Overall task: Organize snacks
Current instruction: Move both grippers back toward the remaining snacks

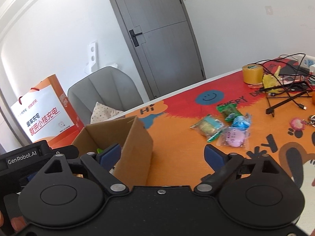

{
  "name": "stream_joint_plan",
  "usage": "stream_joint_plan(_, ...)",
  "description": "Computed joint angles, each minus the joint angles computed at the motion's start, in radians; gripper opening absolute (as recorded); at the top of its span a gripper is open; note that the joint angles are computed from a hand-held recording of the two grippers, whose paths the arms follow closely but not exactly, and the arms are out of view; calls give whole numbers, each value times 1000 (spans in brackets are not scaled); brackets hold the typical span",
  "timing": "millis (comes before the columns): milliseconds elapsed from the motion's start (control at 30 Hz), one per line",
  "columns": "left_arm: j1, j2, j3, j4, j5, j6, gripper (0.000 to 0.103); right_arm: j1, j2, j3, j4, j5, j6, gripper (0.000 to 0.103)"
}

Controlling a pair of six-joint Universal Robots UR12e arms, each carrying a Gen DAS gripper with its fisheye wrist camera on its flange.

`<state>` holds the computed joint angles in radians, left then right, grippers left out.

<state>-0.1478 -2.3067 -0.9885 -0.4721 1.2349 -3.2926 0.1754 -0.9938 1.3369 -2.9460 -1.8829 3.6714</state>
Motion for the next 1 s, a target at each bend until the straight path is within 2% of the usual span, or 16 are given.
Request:
stream_joint_plan(133,-11,-2,5,0,-5,7,93,-11,-21,36,-21,0,9,98)
stream_joint_plan(367,-29,-5,15,-6,-27,20,93,-32,-56,93,-46,-4,33,98)
stream_joint_plan(467,-38,-7,19,-10,-35,31,93,-42,-69,118,-66,3,44,103)
stream_joint_plan(800,-65,-25,48,-34,-63,68,93,-74,-96,170,-95,-1,100,103)
stream_joint_plan(1000,-83,-50,94,-92,-78,109,93,-92,-102,180,-94,0,116,102)
